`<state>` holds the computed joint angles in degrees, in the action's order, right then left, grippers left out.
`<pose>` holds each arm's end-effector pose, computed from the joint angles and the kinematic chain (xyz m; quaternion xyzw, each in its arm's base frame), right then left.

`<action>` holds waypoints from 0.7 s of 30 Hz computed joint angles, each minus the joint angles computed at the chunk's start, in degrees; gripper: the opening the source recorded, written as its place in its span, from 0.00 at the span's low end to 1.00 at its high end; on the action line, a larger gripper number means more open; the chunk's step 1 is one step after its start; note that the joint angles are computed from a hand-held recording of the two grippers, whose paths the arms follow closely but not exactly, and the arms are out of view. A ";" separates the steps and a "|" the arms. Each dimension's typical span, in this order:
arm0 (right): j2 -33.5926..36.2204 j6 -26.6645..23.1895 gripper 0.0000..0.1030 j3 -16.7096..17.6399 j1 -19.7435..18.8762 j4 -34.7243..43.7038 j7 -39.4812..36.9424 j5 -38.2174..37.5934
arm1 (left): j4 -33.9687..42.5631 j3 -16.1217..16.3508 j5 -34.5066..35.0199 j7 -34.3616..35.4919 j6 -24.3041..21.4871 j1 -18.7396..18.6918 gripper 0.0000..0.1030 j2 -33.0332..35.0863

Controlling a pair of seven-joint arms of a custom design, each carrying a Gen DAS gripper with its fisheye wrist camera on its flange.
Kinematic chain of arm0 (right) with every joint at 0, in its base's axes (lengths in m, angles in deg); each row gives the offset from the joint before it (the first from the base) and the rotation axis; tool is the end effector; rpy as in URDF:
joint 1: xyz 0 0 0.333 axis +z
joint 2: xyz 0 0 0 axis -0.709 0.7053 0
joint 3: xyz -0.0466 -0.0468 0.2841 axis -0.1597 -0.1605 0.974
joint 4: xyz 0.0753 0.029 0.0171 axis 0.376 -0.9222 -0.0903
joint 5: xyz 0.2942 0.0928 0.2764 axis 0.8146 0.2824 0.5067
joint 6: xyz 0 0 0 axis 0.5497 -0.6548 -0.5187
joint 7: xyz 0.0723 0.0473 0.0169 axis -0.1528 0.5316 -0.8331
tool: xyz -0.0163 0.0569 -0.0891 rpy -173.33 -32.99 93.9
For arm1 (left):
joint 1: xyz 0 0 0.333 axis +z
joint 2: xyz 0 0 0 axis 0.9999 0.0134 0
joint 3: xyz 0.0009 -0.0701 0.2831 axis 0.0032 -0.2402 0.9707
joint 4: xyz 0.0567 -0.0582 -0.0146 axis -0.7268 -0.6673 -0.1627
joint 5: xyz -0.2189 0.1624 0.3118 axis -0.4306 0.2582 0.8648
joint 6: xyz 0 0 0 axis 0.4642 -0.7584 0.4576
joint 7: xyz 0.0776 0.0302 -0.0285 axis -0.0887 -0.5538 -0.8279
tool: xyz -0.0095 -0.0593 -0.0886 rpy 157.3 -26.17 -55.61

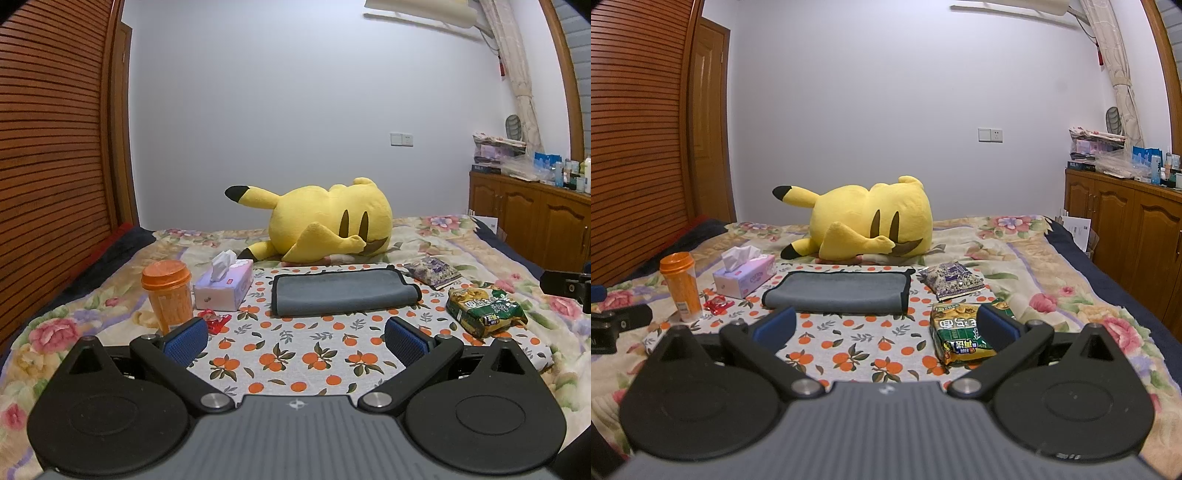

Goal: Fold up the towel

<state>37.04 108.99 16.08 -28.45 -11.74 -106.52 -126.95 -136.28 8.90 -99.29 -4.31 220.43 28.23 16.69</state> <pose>0.6858 0.2080 0.4817 -0.5700 0.5609 -0.3937 0.4532 0.6761 -0.2117 0.4997 -0.5409 0.6115 -0.4062 0.4105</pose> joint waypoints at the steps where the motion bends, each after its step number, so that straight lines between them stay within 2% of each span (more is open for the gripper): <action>1: 0.00 -0.03 1.00 0.01 0.02 -0.02 -0.07 0.06 | -0.09 0.01 -0.01 -0.04 0.01 0.00 1.00 -0.04; 21: -0.03 -0.07 1.00 -0.04 0.10 -0.05 -0.11 0.09 | 0.12 0.10 0.45 -0.42 -0.14 0.02 1.00 0.06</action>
<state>37.01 108.92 16.04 -28.35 -11.79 -106.63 -126.86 -136.16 9.00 -98.84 -4.73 220.29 28.25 16.75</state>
